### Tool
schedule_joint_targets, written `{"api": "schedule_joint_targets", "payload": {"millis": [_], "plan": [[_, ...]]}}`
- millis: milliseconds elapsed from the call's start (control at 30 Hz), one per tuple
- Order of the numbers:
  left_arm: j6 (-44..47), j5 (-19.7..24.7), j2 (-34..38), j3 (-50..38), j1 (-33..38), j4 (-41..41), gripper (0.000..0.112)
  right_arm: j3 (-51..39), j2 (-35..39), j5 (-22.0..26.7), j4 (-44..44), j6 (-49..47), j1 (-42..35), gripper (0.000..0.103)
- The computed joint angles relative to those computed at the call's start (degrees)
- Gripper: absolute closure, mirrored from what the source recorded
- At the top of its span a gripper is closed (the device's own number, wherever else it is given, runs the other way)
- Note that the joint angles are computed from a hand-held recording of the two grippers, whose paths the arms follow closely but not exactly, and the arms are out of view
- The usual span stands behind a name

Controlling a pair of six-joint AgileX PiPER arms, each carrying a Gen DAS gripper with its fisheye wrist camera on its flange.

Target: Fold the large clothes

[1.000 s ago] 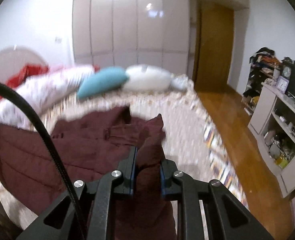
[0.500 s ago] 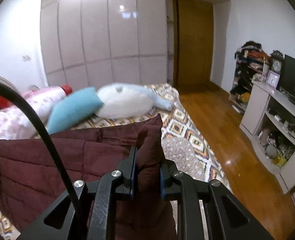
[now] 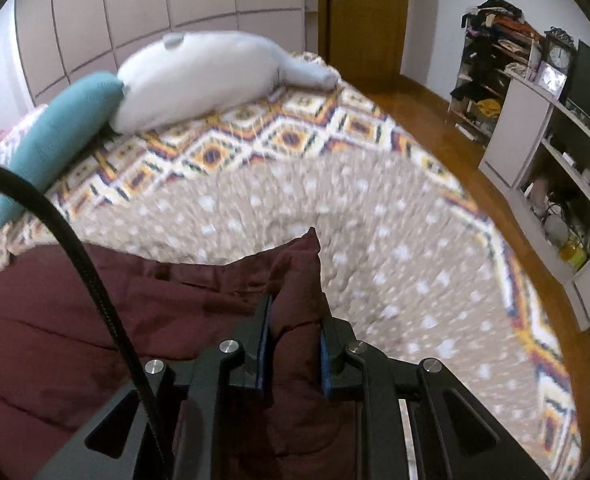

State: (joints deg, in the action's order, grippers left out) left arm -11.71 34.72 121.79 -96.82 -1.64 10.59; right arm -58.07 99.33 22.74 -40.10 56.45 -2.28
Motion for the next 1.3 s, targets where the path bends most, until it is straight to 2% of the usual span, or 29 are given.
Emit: {"api": "schedule_joint_targets", "payload": {"millis": [67,133,233,300,367,533,600,667,700,733,767,833,933,967,1033,1067,1100,1167,1200,1233,1267,1300], "plan": [[3.15,2.70,1.68,-3.00,1.47,-4.22,0.047,-0.60,1.12,0.28,-0.95,2.57,-0.26,0.075],[5.41,5.05,1.52,-4.28,2.75,-8.19,0.047,-0.68,1.13,1.49,-0.64,3.74,-0.14,0.060],[10.09,5.33,-3.52,-1.22,6.09,-14.76,0.047,-0.96,-1.78,2.85,4.56,-1.45,-1.35,0.052],[12.50,6.65,-6.87,-0.27,8.14,-17.74,0.047,-0.12,-7.15,3.80,8.01,-6.04,-2.75,0.046],[14.27,8.22,-11.49,1.15,10.76,-20.32,0.047,0.16,-13.16,6.94,8.47,-7.86,-2.91,0.044],[15.62,9.34,-25.31,8.88,15.90,-18.20,0.047,-2.38,-24.92,17.91,5.14,-7.58,0.81,0.039],[21.48,9.30,-32.06,14.66,19.06,-21.48,0.047,-3.54,-29.99,21.80,9.86,-11.31,3.05,0.039],[28.69,8.98,-39.97,22.27,22.35,-24.57,0.044,-3.57,-33.30,22.32,20.11,-19.75,4.73,0.039],[33.44,8.77,-44.52,27.01,24.56,-27.10,0.043,-2.39,-34.76,21.31,25.16,-24.39,6.49,0.045],[39.17,8.54,-49.43,32.35,27.58,-30.91,0.040,-1.69,-35.25,20.96,30.27,-28.68,7.49,0.060],[44.37,9.22,-52.71,35.98,30.66,-34.53,0.036,0.09,-35.52,20.06,35.89,-31.91,10.45,0.066],[55.83,13.40,-59.39,43.66,39.80,-43.12,0.036,3.28,-34.33,16.72,41.57,-34.63,14.61,0.080],[71.24,21.96,-64.78,54.32,56.64,-53.37,0.036,8.12,-28.18,7.90,39.85,-27.62,21.04,0.084],[74.12,23.05,-65.01,56.76,59.92,-54.59,0.036,9.01,-24.06,4.62,37.65,-23.17,21.56,0.084],[78.50,22.64,-64.99,61.24,64.11,-55.78,0.036,8.55,-17.82,1.95,31.65,-15.89,20.35,0.086],[80.85,21.25,-64.78,63.65,65.51,-56.31,0.036,7.50,-14.97,3.03,26.25,-10.17,19.53,0.090],[82.16,19.65,-64.54,65.18,65.68,-56.60,0.036,5.79,-13.52,6.41,20.54,-4.53,19.47,0.093],[85.04,16.29,-63.29,67.69,65.90,-56.98,0.036,1.07,-10.05,17.41,10.23,3.07,19.85,0.092],[86.65,15.25,-62.58,68.52,66.41,-57.82,0.036,-0.12,-9.59,20.44,7.94,4.20,20.66,0.089],[89.13,14.49,-61.62,69.28,67.44,-59.69,0.036,-0.60,-10.61,21.19,7.95,5.22,21.29,0.089],[91.49,14.15,-61.34,70.17,68.68,-61.31,0.036,0.07,-13.36,19.64,10.23,5.18,21.99,0.089],[93.39,12.92,-61.10,71.00,69.17,-62.90,0.036,0.89,-16.12,15.89,14.81,3.21,21.80,0.089]]}}
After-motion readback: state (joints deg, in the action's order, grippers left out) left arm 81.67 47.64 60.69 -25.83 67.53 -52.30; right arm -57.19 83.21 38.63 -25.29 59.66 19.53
